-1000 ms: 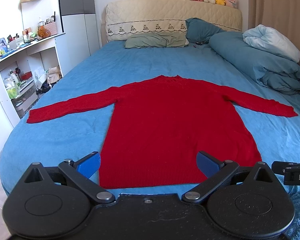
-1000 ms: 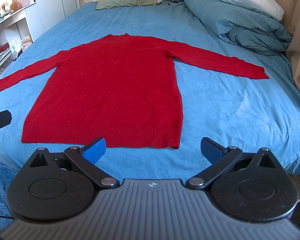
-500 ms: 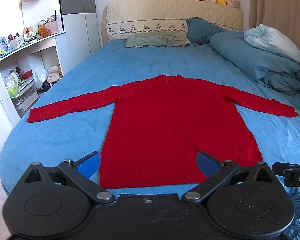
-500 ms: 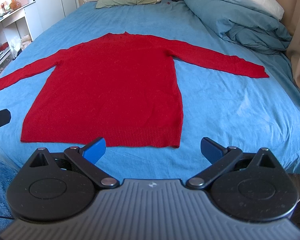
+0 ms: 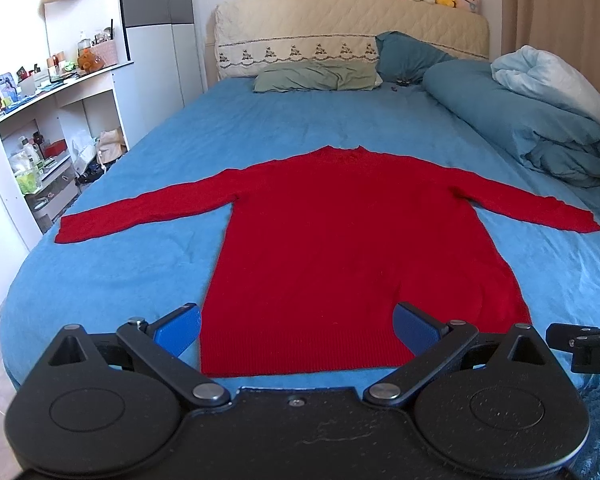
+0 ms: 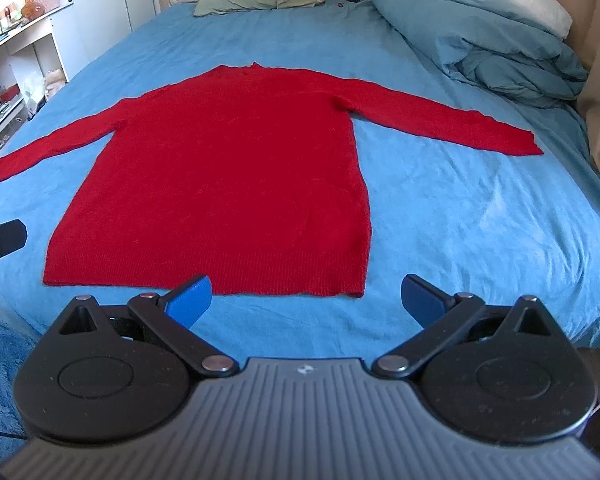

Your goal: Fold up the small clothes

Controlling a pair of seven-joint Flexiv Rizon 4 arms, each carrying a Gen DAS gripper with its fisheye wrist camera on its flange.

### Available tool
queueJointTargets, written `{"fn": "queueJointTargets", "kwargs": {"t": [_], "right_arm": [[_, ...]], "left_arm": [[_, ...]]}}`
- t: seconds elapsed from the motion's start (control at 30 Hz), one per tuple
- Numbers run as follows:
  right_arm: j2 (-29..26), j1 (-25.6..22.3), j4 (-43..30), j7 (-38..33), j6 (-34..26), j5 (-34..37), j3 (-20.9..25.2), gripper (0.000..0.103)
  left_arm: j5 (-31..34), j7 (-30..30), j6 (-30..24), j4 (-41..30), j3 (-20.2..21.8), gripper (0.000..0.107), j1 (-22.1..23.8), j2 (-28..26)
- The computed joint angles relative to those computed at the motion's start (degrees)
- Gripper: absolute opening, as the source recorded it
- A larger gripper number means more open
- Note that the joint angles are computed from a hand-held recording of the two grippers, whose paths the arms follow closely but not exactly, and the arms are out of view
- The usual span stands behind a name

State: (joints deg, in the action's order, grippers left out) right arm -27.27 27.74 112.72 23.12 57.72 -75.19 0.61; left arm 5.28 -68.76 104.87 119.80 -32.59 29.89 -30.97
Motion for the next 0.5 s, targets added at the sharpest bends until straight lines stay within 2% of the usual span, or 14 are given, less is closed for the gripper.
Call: {"fn": "queueJointTargets", "kwargs": {"t": [0.13, 0.3, 0.4, 0.5], "right_arm": [[-0.08, -0.29, -0.1, 0.76, 0.73, -1.12, -0.29, 0.103], [0.27, -0.26, -0.5, 0.1, -0.91, -0.84, -0.26, 0.103], [0.85, -1.8, -0.7, -0.62, 1.34, -1.26, -0.51, 0.103], [2.14, -3.69, -1.24, -1.6, 2.93, -2.76, -1.43, 0.103]], "left_arm": [[0.0, -0.74, 1.13, 0.14, 0.76, 0.103, -0.68, 0.17], [1.71, -1.63, 1.55, -0.4, -1.02, 0.103, 0.56, 0.08], [1.13, -0.59, -0.6, -3.26, -1.12, 0.103, -0.7, 0.51], [0.01, 2.37, -2.63, -8.22, -4.47, 0.103, -0.48, -0.94]]}}
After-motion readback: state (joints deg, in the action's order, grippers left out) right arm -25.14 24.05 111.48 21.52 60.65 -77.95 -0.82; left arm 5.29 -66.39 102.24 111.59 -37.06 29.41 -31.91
